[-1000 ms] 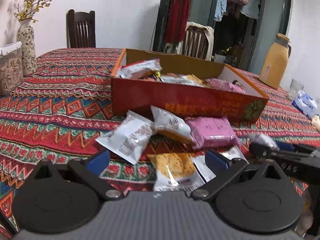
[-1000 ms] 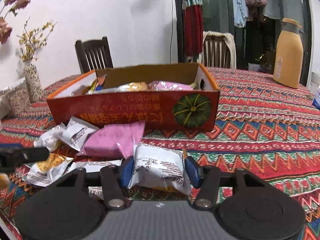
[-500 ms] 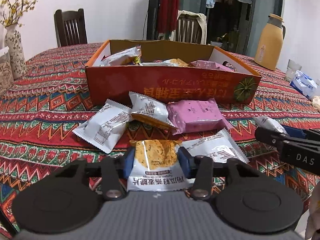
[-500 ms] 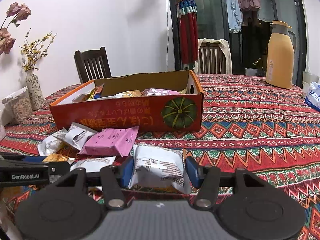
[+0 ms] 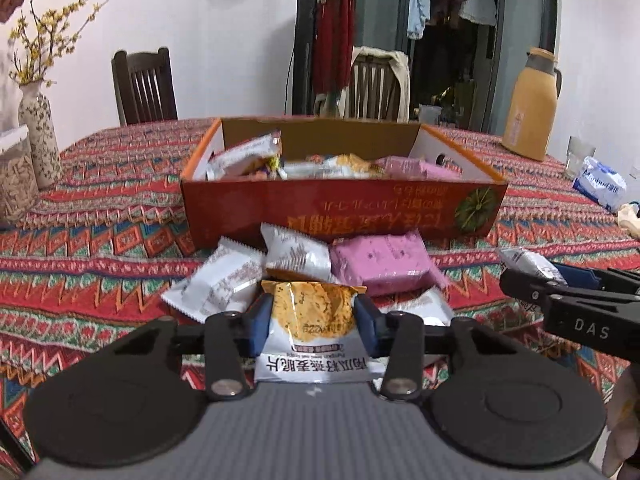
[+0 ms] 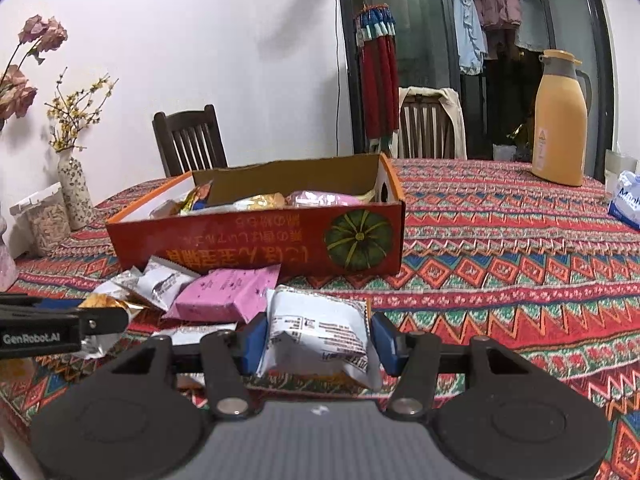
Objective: Organize snacks
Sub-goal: 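Carry both packets over the orange box and open both grippers inside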
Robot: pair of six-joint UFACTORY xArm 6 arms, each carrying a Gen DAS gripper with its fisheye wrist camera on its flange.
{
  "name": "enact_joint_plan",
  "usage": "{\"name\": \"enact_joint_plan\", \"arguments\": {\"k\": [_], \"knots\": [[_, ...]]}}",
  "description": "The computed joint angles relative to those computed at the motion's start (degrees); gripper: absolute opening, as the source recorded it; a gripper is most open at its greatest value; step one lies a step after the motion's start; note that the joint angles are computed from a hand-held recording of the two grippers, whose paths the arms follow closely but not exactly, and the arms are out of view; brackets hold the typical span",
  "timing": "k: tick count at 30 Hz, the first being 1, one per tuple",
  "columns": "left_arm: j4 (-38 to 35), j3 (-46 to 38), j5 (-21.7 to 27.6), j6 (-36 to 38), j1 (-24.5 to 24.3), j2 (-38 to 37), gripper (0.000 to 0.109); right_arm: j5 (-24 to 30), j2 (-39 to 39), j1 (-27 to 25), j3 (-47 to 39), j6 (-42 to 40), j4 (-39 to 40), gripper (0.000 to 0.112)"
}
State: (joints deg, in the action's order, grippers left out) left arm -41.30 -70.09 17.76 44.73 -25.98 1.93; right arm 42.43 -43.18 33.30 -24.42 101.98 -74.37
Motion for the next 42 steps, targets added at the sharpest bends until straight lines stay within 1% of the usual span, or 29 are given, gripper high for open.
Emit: {"name": "enact_joint_plan", "arguments": {"k": [3, 8, 13, 19, 27, 34, 39, 42], "knots": [[-1.88, -0.83, -0.43, 1.71, -0.25, 0.08, 0.045, 0.52, 0.19, -0.11, -0.65, -0.19, -0.94, 0.054], [-4.18, -3.45, -1.11, 3.7, -0.9, 1.17, 0.045, -0.05, 1.64, -1.3, -2.67, -0.61, -3.05, 0.055], [-4.48, -7.87, -1.48, 3.52, -1.38, 3.86, 0.045, -1.76, 4.36, -3.45, -5.78, -1.23, -5.29, 0.055], [-2.69, -14.91, -1.87, 1.48, -1.8, 8.26, 0.045, -4.35, 7.92, -6.85, -10.08, -2.27, -8.29, 0.055], [3.39, -27.72, -0.49, -4.88, -1.64, 16.51, 0.045, -8.82, 15.3, -12.47, -18.14, -3.68, -11.66, 0.055], [11.5, -43.39, 2.01, -13.81, -1.24, 27.22, 0.045, -13.52, 22.87, -17.41, -25.54, -4.68, -12.7, 0.055], [16.99, -56.34, 5.26, -21.28, -0.71, 36.33, 0.045, -14.96, 28.72, -19.62, -30.25, -4.61, -13.74, 0.055], [18.4, -62.3, 7.58, -23.91, -0.1, 40.82, 0.045, -16.51, 30.45, -20.94, -30.76, -1.73, -16.09, 0.055]]}}
